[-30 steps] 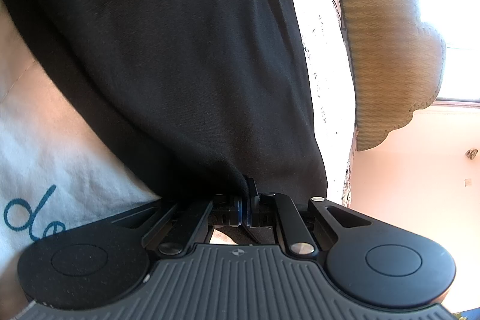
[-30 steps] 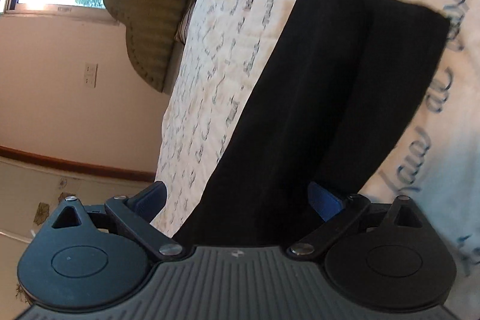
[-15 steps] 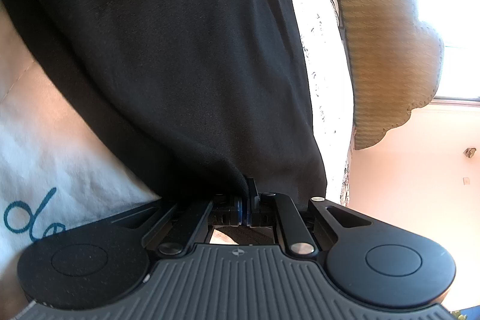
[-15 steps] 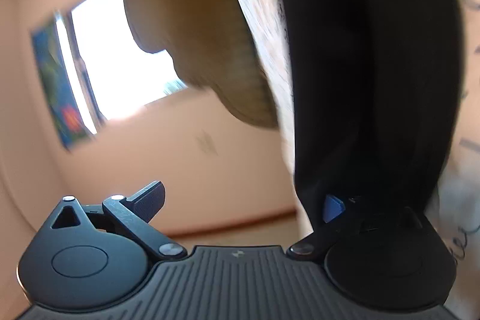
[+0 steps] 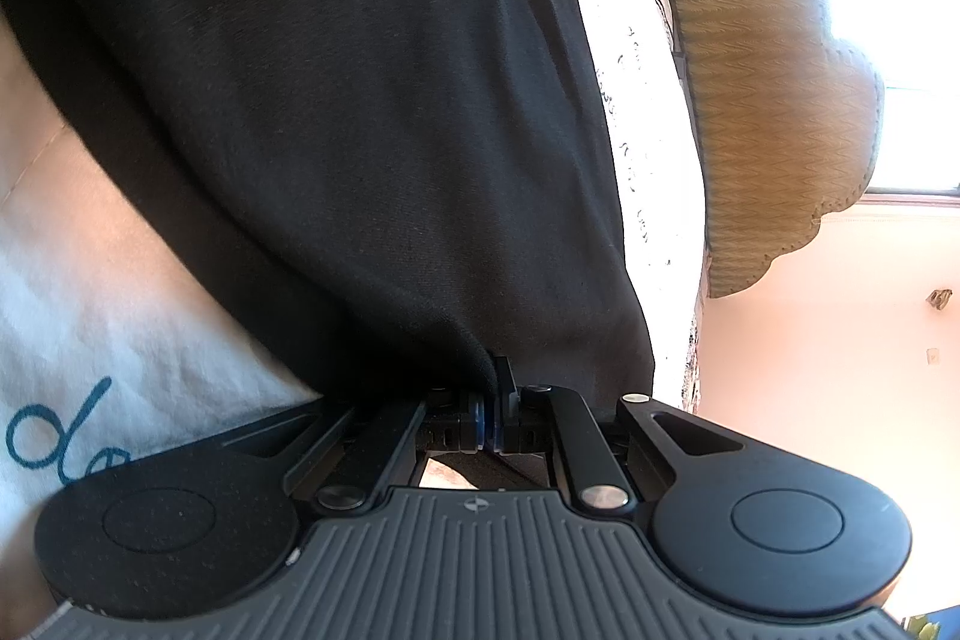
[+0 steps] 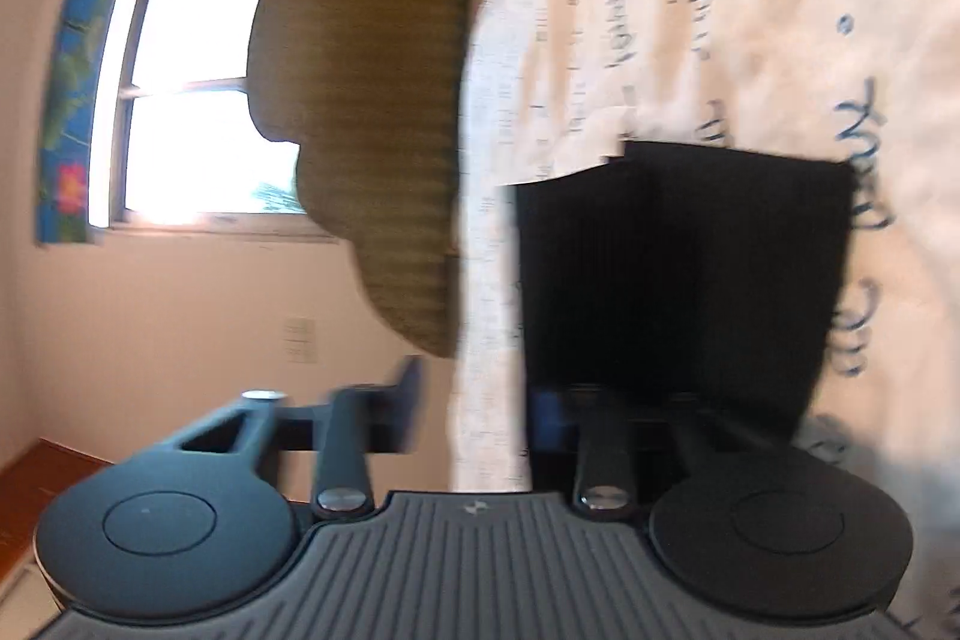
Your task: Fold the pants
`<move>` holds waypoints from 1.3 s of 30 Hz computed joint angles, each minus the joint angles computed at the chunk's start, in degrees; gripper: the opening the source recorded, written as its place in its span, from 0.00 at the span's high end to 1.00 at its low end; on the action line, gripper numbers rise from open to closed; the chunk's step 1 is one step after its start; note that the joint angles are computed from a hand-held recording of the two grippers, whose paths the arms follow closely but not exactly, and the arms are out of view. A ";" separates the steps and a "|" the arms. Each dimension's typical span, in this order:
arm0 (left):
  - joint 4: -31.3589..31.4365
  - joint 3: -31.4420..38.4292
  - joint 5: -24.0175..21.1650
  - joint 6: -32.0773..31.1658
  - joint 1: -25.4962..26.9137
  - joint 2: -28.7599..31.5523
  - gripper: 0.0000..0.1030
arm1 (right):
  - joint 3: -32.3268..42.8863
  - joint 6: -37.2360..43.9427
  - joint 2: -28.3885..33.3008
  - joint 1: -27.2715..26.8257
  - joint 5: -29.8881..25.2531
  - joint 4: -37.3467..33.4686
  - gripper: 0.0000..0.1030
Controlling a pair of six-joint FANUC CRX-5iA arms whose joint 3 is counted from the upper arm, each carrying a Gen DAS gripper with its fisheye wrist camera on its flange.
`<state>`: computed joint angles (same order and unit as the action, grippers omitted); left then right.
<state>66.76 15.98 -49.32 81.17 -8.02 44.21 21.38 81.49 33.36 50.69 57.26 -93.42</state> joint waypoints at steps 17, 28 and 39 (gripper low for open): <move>-5.18 3.32 -0.42 -3.44 -0.11 0.28 0.86 | -5.20 30.41 -6.94 -4.91 -1.24 -27.18 0.96; -17.16 13.58 -0.24 -9.33 -1.41 1.21 0.28 | 1.55 54.08 -6.94 -4.91 5.18 -25.96 0.96; -19.73 14.27 0.71 -15.70 -2.10 1.60 0.37 | -8.31 41.14 -9.43 -6.73 -3.42 -29.07 0.95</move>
